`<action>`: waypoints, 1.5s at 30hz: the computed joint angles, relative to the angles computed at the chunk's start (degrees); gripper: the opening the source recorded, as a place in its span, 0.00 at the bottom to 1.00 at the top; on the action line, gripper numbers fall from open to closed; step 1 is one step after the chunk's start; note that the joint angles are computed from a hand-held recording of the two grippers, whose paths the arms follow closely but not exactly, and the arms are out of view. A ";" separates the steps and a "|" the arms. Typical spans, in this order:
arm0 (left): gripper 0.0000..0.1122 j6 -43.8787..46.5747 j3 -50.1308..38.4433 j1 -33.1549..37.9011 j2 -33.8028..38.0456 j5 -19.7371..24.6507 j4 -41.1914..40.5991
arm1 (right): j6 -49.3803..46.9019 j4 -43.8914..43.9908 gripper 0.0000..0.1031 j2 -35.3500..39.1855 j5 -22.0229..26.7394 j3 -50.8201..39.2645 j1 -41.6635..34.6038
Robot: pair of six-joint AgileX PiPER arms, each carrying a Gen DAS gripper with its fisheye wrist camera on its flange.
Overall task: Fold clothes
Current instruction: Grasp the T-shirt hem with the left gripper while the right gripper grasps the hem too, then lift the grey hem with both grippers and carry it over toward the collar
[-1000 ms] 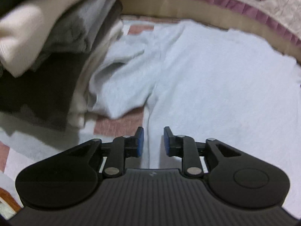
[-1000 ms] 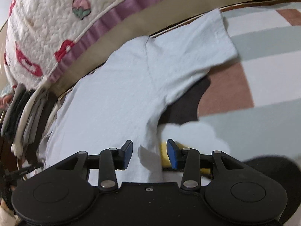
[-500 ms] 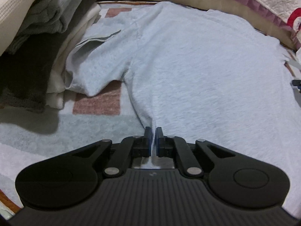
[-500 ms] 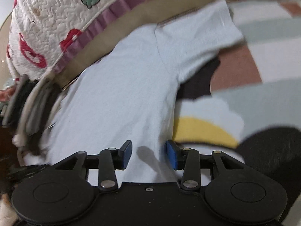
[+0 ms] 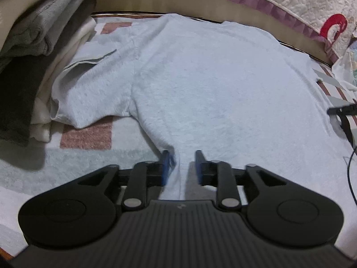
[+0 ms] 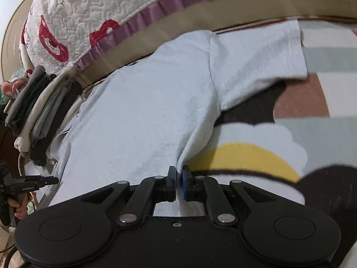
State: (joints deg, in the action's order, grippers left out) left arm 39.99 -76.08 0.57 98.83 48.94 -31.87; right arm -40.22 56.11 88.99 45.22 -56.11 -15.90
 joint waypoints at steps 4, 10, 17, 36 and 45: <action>0.32 -2.99 -0.75 -0.16 2.03 -0.47 2.09 | -0.17 2.02 0.23 1.28 1.64 1.10 -0.79; 0.02 2.31 -1.36 2.67 3.55 3.45 -5.82 | -7.12 14.87 0.26 2.58 2.33 5.62 -3.14; 0.03 8.35 -3.20 12.74 2.70 9.01 -25.13 | -18.04 25.45 0.06 -3.66 6.93 5.59 -7.02; 0.08 3.59 -4.29 12.61 8.59 14.20 -24.12 | -6.00 11.38 0.22 1.14 13.91 0.84 -6.71; 0.15 0.93 -5.74 8.68 11.40 11.42 -20.72 | -7.03 13.38 0.22 0.91 10.28 3.08 -5.43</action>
